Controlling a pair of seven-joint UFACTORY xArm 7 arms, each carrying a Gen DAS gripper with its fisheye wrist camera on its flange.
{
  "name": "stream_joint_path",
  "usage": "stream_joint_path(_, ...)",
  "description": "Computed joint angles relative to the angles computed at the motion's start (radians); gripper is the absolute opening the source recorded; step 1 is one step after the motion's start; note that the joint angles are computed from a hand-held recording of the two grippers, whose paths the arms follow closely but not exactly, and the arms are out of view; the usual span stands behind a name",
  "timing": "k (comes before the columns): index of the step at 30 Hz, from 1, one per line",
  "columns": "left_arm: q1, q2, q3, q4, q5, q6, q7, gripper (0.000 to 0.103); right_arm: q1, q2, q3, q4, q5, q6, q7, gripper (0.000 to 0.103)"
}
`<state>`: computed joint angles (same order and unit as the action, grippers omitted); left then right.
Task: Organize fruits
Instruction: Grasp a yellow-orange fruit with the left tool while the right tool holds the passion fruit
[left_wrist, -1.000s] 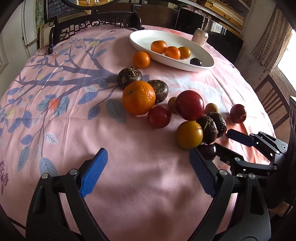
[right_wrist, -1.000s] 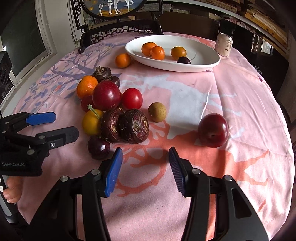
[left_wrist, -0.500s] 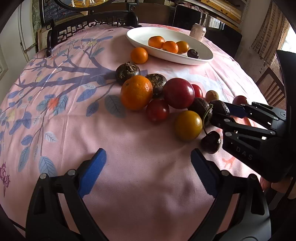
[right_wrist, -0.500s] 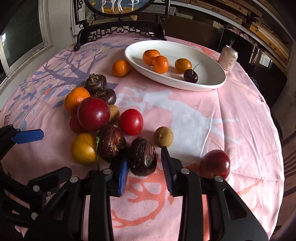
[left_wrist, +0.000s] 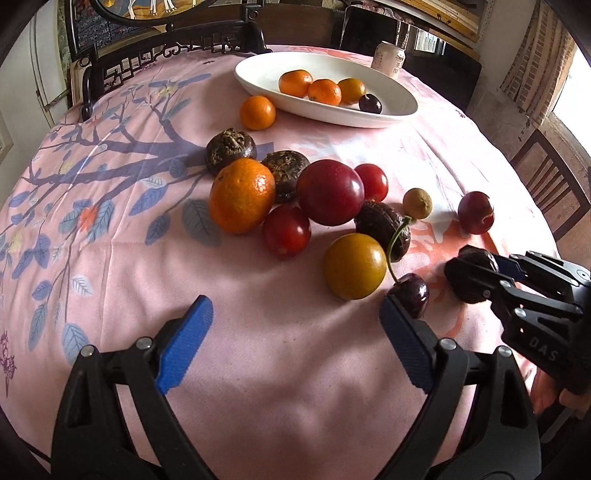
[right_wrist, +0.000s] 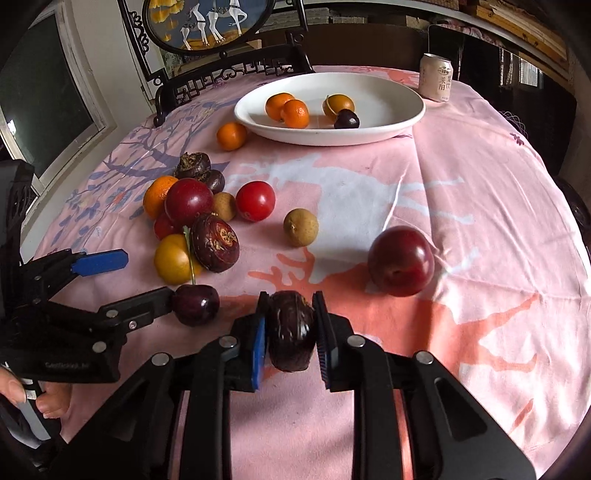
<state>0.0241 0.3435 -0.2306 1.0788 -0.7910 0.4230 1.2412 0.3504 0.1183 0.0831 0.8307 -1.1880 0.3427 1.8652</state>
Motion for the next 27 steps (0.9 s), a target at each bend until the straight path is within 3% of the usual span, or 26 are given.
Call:
stream_joint_path(6, -0.039, 0.006, -0.014, -0.01, 0.034, -0.088, -0.017, 0.063, -0.004, -0.034, 0.009, -0.034, -0.064, -0.01, 0.072, 0.024)
stream_joint_path(10, -0.05, 0.015, -0.032, -0.011, 0.068, -0.13, -0.052, 0.058, -0.013, -0.046, 0.017, -0.048, -0.107, -0.017, 0.124, 0.024)
stream_joint_path(12, -0.038, 0.019, -0.044, -0.003, 0.072, -0.12, -0.068, 0.049, -0.018, -0.051, 0.022, -0.055, -0.121, -0.02, 0.139, 0.024)
stream_joint_path(19, -0.013, 0.035, -0.063, 0.028, 0.046, -0.078, -0.089, 0.05, -0.025, -0.053, 0.034, -0.058, -0.121, -0.016, 0.147, 0.024)
stream_joint_path(21, -0.012, 0.037, -0.067, 0.029, 0.036, -0.087, -0.084, 0.045, -0.023, -0.054, 0.036, -0.059, -0.121, -0.015, 0.15, 0.024)
stream_joint_path(22, -0.003, 0.038, -0.07, 0.037, 0.033, -0.057, -0.08, 0.036, -0.023, -0.057, 0.036, -0.061, -0.123, -0.014, 0.154, 0.024)
stream_joint_path(27, 0.01, 0.016, -0.047, 0.03, 0.008, 0.018, -0.056, 0.035, -0.027, -0.076, 0.04, -0.076, -0.131, -0.017, 0.165, 0.024)
